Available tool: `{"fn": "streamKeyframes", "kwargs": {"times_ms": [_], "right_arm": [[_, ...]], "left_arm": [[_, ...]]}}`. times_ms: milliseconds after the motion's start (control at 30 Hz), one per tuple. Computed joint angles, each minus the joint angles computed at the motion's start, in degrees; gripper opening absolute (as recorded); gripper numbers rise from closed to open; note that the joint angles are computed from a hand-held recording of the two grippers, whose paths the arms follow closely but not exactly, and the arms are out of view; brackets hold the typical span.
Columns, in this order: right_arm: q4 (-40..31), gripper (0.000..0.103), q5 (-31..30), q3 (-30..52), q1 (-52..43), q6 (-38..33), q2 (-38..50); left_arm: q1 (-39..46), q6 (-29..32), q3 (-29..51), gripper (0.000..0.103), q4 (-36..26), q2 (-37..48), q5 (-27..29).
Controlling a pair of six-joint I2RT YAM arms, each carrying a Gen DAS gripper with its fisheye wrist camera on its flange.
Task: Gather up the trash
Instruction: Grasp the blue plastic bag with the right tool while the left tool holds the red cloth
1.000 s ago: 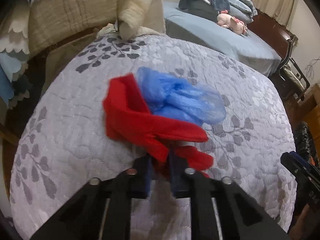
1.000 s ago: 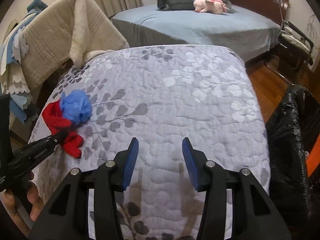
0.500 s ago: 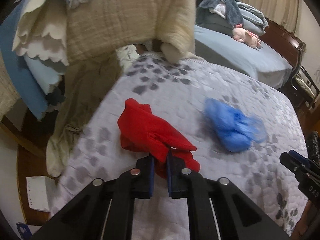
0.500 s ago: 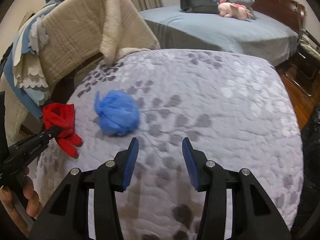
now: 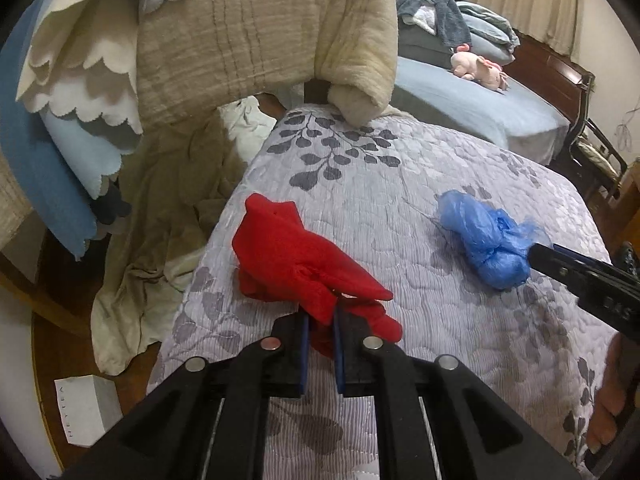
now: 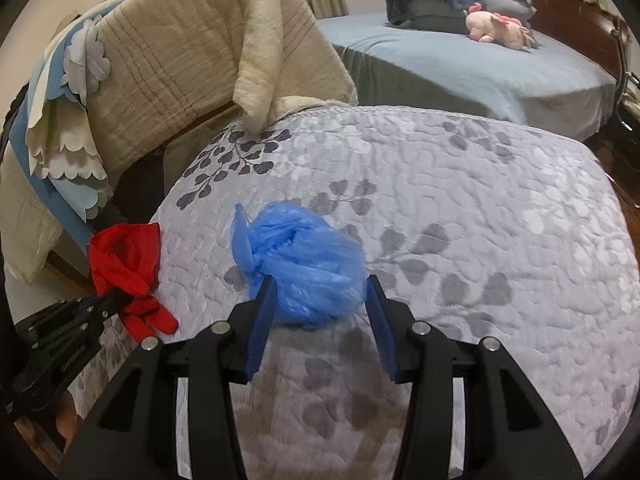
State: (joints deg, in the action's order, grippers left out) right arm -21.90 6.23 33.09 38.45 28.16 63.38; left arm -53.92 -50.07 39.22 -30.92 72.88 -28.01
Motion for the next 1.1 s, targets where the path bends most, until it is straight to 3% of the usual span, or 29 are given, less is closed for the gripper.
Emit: {"fn": "streamKeyframes", "kwargs": {"times_ms": [33,167,300,400,700,867,1033,1100], "right_arm": [[0.8,0.044,-0.9,0.2,-0.2,-0.1,1.4],[3.0,0.025,-3.7,0.1,-0.5,-0.3,3.6],[2.8,0.017,-4.6,-0.2,-0.5,-0.7,2.3],[0.9,0.003,-5.8,-0.5,-1.6,-1.1,-0.3],[-10.5,0.001,-8.2,0.2,-5.9,-3.1,-12.7],[-21.7,0.001,-10.2,2.1,-12.0,-6.8,-22.8],[-32.9,0.001,-16.3,4.1,-24.6,-15.3,-30.9],[-37.8,0.001,-21.4,5.3,-33.6,-21.9,-33.3]], "left_arm": [[0.2,0.1,-0.3,0.010,0.4,-0.2,0.4],[0.1,-0.9,-0.8,0.010,0.1,-0.5,0.5],[-0.2,-1.8,-1.1,0.010,-0.7,-1.0,0.5],[-1.4,-3.0,0.0,0.010,-2.5,-1.0,-0.1],[-10.5,-9.3,9.6,0.010,-11.2,2.3,-4.0],[-16.2,-13.5,15.5,0.010,-15.1,5.7,-5.6],[-21.1,-17.4,22.8,0.010,-19.5,10.8,-6.8],[-22.8,-18.9,25.5,0.010,-21.1,12.7,-7.1]]}}
